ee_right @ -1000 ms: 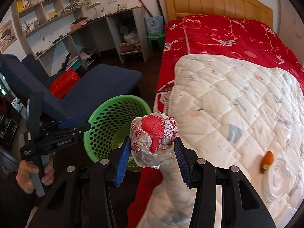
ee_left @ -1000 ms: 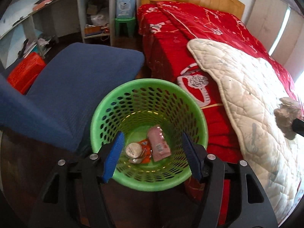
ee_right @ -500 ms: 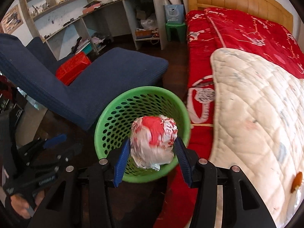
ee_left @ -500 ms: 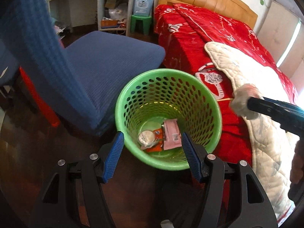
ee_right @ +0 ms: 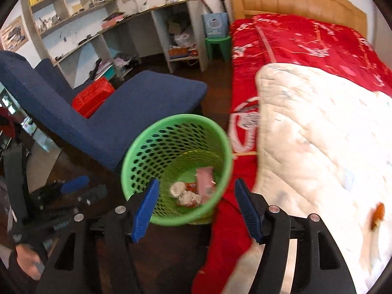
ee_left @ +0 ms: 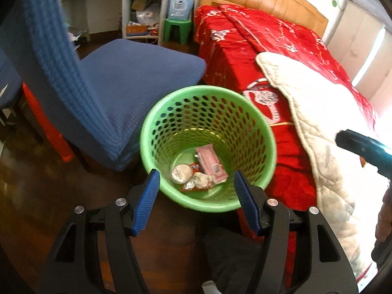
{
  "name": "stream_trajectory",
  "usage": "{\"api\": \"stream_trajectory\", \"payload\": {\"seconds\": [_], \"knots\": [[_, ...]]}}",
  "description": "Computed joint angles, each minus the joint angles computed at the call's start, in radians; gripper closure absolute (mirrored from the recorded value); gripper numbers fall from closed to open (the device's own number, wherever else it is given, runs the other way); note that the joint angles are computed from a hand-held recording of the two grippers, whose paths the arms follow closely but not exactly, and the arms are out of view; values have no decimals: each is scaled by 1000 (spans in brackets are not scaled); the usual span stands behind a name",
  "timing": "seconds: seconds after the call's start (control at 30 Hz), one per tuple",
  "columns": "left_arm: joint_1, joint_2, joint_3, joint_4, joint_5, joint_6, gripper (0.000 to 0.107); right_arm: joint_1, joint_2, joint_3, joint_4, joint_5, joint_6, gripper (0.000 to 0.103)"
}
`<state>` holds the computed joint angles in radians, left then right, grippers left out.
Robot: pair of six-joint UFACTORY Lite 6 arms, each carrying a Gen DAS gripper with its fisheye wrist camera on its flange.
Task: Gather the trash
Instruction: 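Move both grippers back over the bed toward the remaining trash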
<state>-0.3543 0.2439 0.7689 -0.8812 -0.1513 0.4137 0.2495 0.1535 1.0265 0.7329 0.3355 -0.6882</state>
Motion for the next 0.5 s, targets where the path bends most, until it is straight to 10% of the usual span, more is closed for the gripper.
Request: {"api": "stream_trajectory", "payload": {"seconds": [0.5], "knots": [[-257,19,168,-806,-59,740,32,-823,-563,-452,60,237,-462,26]]}}
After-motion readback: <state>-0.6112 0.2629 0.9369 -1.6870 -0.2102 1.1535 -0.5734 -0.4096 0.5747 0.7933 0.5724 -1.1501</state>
